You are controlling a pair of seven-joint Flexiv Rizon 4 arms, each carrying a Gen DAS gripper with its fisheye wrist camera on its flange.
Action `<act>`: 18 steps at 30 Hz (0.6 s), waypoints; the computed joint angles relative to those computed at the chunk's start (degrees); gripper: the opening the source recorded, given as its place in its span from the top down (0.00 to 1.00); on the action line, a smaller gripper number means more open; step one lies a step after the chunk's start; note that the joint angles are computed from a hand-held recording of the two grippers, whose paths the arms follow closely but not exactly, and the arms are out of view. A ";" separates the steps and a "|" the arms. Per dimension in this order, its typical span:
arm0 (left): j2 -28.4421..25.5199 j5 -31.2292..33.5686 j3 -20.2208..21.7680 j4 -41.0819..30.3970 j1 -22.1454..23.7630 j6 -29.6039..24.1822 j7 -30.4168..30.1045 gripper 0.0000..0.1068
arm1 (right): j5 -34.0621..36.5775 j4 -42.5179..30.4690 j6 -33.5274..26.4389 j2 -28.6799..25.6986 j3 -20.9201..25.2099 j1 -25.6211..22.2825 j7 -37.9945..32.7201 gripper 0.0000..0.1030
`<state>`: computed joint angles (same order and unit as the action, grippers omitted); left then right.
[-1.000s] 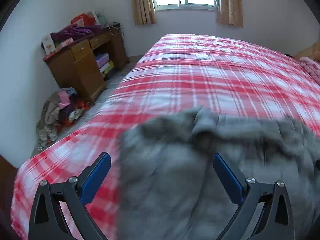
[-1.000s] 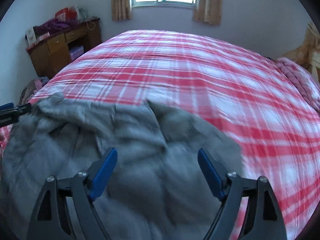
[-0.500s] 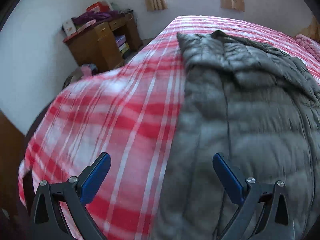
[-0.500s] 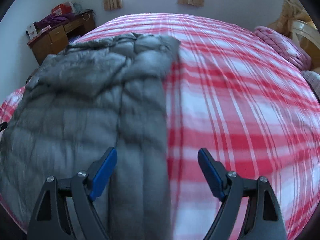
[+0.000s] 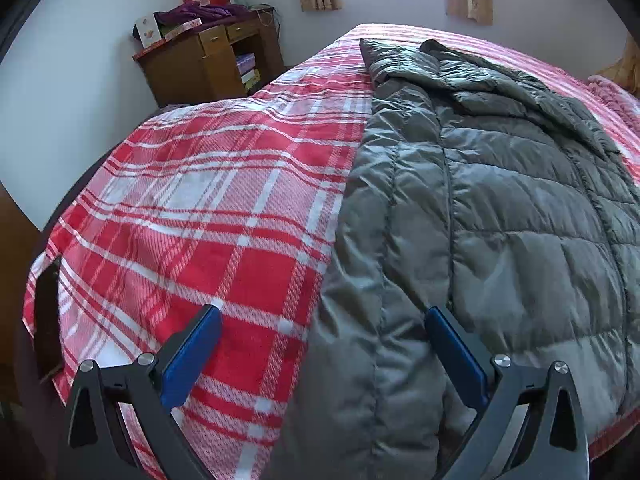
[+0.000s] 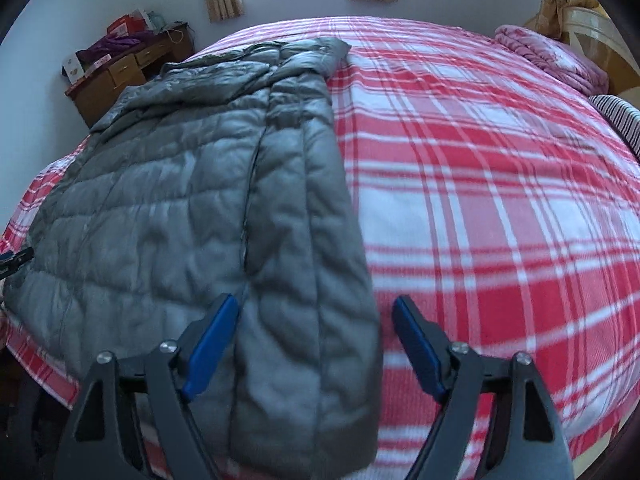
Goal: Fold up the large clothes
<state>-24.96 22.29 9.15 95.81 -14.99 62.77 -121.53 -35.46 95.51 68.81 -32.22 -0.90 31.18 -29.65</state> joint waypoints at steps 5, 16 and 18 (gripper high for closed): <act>0.35 1.35 0.39 0.53 -0.69 0.50 -0.97 0.05 | -1.54 3.01 1.76 1.62 -0.60 0.89 1.48 0.27; 3.24 -5.36 -3.94 5.61 2.75 4.13 7.67 0.91 | 2.44 4.84 8.26 1.91 2.29 -0.71 -1.56 0.82; 3.88 -4.27 -2.87 5.82 1.76 4.67 7.89 0.94 | 2.61 5.46 9.40 2.35 1.45 0.04 -1.49 0.85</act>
<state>-21.08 18.02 6.29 101.63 -13.23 67.44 -113.64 -32.85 100.97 78.22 -29.87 0.55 31.22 -31.14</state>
